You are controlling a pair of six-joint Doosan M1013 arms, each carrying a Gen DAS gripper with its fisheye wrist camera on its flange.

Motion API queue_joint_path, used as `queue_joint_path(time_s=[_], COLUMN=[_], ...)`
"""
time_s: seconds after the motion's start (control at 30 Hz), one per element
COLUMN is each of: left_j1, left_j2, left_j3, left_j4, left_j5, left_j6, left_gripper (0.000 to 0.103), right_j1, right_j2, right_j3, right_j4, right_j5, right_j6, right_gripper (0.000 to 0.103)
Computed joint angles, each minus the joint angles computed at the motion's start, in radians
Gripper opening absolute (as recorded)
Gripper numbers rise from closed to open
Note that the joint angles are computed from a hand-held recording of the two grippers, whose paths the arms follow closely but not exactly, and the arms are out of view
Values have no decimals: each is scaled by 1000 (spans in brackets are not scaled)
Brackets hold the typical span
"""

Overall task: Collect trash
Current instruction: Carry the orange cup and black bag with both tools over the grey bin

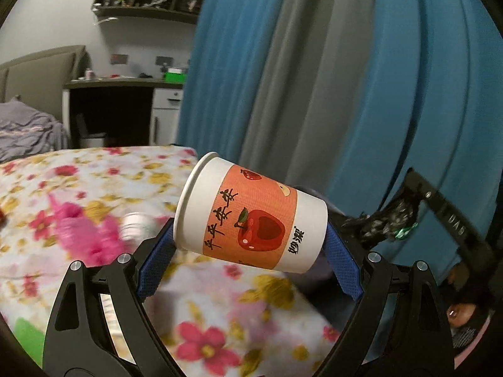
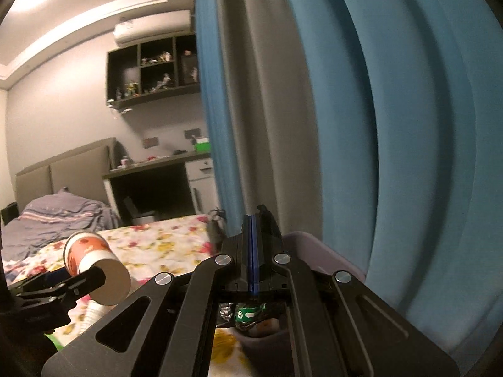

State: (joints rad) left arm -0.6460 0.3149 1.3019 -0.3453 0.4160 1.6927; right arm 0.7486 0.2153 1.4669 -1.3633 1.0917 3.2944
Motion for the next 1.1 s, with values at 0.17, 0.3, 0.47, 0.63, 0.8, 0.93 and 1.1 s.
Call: queue_joint_path(time_s=[0.17,0.3,0.47,0.63,0.8,0.93,1.1], left_j1=[-18,-26,-27,-31,-38,-43,-49], left_j2=[71,130,188,231,257,280,297], left_j3=[-82,-152,-217,-265,-295,-323,-342], left_j4=[-70,-76,-76,-122,-135,-136,-136], left_j5=[41,84,136,193,234,269,294], left_j6=[69,69,35,40,52,53,69], left_gripper=[87,87,87,87,87,87,87], right_j1=[-33,-54,-75,-93,-102,-103,-108], right_j2=[9,12,9,1,-6,-9,-14], right_j3=[11,24,44,69,86,96,102], right_j4=[22,43,81,136,169,195,221], right_j5=[-12,-37,-70,-124,-146,-150,-161], right_j6=[3,17,19,24,28,22,20], right_gripper=[1,1,1,1,1,1,1])
